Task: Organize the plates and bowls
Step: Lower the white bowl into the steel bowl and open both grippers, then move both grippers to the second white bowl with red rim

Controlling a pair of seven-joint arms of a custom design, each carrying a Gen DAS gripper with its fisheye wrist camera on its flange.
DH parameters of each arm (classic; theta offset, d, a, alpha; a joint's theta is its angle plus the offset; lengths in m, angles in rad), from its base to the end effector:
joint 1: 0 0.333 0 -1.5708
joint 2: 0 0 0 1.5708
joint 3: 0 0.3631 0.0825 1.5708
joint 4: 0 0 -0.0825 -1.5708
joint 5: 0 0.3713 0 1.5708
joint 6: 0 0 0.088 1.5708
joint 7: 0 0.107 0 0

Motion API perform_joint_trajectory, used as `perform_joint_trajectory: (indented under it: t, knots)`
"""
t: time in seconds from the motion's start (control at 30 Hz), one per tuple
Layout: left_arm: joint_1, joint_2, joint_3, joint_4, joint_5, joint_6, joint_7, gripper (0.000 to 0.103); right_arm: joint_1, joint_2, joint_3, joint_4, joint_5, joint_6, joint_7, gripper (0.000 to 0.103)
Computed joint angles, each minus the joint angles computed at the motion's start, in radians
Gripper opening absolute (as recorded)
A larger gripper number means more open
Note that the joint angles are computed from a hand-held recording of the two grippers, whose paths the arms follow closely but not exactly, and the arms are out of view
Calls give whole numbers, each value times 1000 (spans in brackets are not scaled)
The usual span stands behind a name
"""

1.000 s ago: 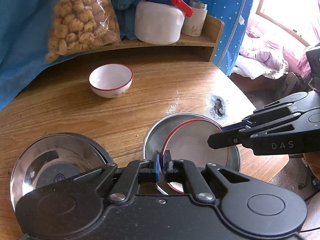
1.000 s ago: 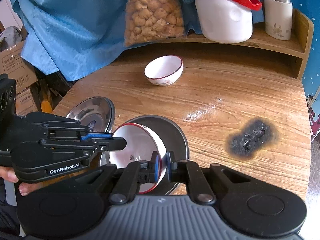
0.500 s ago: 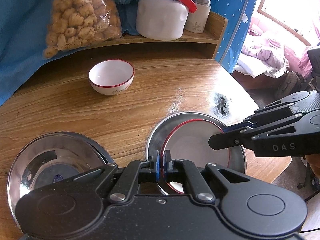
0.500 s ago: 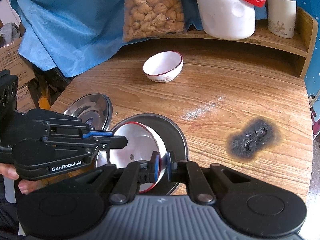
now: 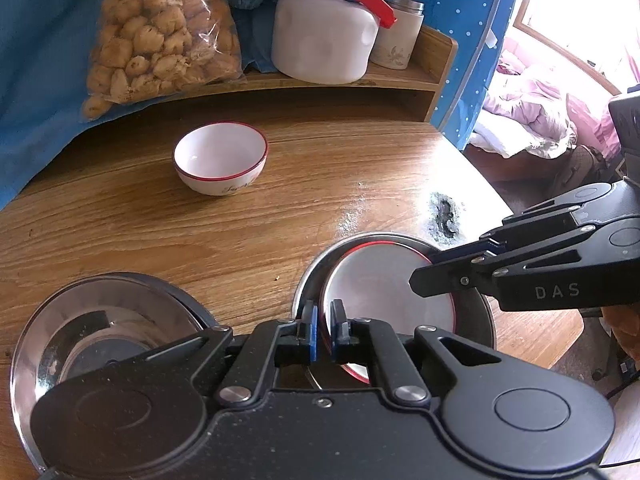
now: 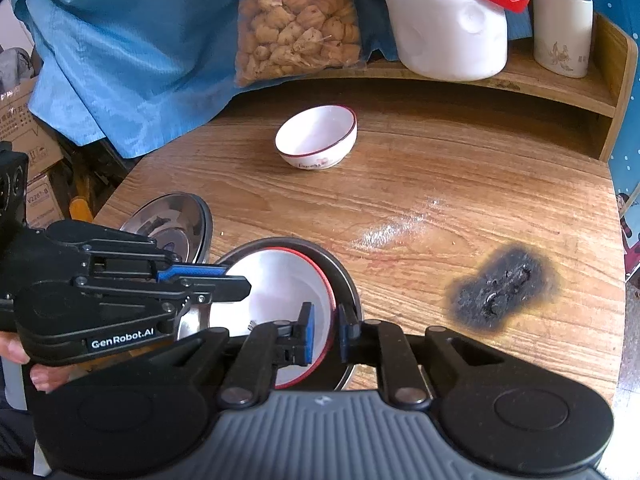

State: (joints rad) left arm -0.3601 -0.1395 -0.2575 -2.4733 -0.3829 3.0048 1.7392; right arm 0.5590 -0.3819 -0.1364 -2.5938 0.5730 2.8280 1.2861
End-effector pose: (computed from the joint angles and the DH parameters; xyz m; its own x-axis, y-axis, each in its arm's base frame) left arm 0.4122 -0.2641 0.4728 -0.4586 -0.8783 0.1354 -0.7367 0.2905 -0.6107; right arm 0.3941 0.1423 0.4988 0.2935 -0.8948 -0.3364 -0.8365 -0.0701 -0.5434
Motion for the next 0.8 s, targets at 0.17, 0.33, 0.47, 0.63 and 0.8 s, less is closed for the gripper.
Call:
perform_joint_trajectory:
  t: [0.17, 0.33, 0.47, 0.63, 0.8]
  knots:
    - [-22, -3, 22, 6, -60, -16, 50, 9, 9, 1, -5, -2, 8, 16, -10, 15]
    - [-55, -11, 48, 15, -181, -14, 142, 15, 25, -3, -16, -9, 22, 32, -36, 15]
    - [-93, -16, 78, 28, -333, -6, 260, 23, 47, -9, -39, -10, 51, 39, -69, 16]
    - [-45, -20, 35, 15, -287, 73, 185, 52, 69, -21, -64, -10, 93, 45, -115, 18]
    - [90, -18, -59, 1, -96, 138, -67, 86, 120, -25, -101, -9, 165, 65, -201, 31]
